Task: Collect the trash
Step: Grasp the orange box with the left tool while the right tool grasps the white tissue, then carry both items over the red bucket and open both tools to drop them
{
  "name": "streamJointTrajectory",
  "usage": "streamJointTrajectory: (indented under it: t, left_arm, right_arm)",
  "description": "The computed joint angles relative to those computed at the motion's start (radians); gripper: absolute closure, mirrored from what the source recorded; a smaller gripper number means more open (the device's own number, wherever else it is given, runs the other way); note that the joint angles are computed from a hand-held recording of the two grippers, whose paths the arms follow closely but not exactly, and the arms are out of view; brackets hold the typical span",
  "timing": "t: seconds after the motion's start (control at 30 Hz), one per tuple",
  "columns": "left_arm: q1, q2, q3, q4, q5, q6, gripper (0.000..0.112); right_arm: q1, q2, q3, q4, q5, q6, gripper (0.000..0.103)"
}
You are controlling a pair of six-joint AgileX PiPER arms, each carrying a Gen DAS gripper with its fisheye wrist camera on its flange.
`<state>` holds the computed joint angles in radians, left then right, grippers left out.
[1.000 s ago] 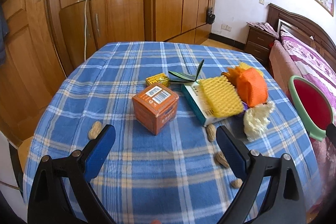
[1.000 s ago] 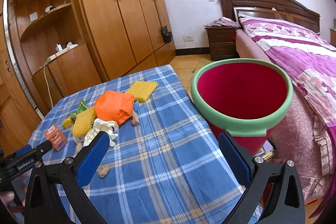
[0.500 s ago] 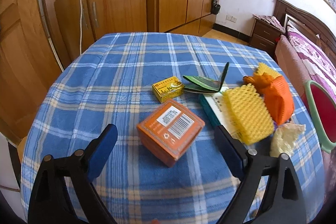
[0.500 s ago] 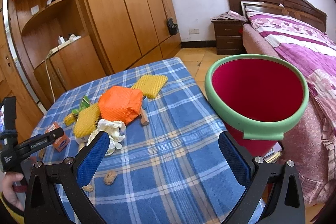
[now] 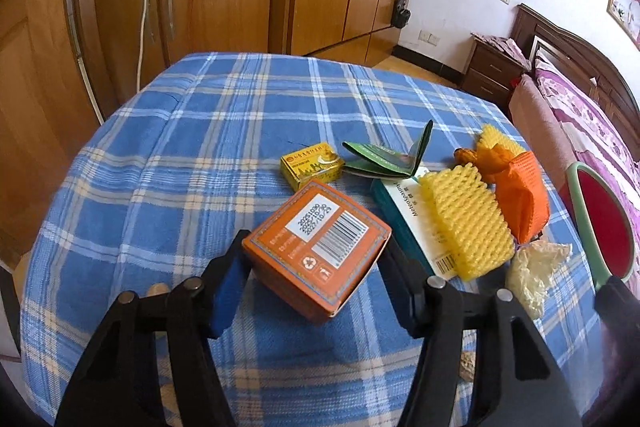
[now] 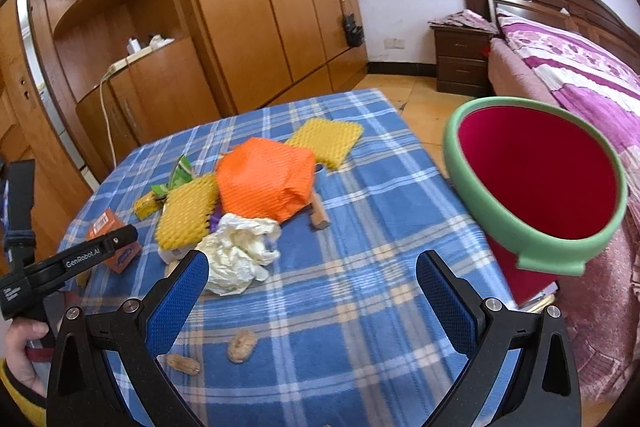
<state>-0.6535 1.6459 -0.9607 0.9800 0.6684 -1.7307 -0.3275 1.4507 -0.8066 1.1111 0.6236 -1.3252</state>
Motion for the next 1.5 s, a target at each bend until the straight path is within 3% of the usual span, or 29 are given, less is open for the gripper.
streamJointTrajectory:
  t: [0.13,0.43,0.5,0.57,0.6,0.63,0.67,0.77,1.13,1.5]
  left_arm:
    - [-0.027,-0.019,0.015,0.005,0.042,-0.027,0.049]
    - [-0.067,-0.07,0.07,0.03,0.058,-0.092,0.049]
    - [-0.069,-0.071,0.072,0.031,0.056,-0.089,0.049]
    - [-0.07,-0.07,0.073,0.027,0.049,-0.088,0.049]
    - [-0.073,-0.07,0.072,0.025,0.051,-0.087,0.049]
    - [-0.076,-0.069,0.07,0.022,0.055,-0.087,0.049]
    - [-0.079,-0.069,0.068,0.02,0.056,-0.086,0.049]
    - [-0.088,-0.07,0.062,0.011,0.06,-0.082,0.049]
    - [-0.158,-0.075,-0.002,-0.011,0.105,-0.046,0.049]
    - [-0.221,-0.038,-0.146,-0.058,0.132,0.052,0.049]
  right_arm:
    - [0.061,0.023,-0.013,-0.035,-0.014,0.046,0.0]
    - [0.208,0.101,-0.059,-0.175,-0.083,0.19,0.003]
    - [0.238,0.12,-0.07,-0.231,-0.1,0.25,0.016]
    - [0.248,0.14,-0.081,-0.25,-0.089,0.269,0.037]
    - [0.252,0.142,-0.078,-0.25,-0.093,0.265,0.041]
    - [0.258,0.132,-0.068,-0.247,-0.111,0.253,0.059]
    - [0.255,0.134,-0.071,-0.251,-0.095,0.244,0.07]
    - [0.231,0.136,-0.079,-0.245,-0.051,0.231,0.079]
    - [0.054,0.004,-0.017,-0.117,0.119,0.037,0.082]
    - [-0.187,-0.074,-0.062,-0.076,0.3,-0.026,0.082]
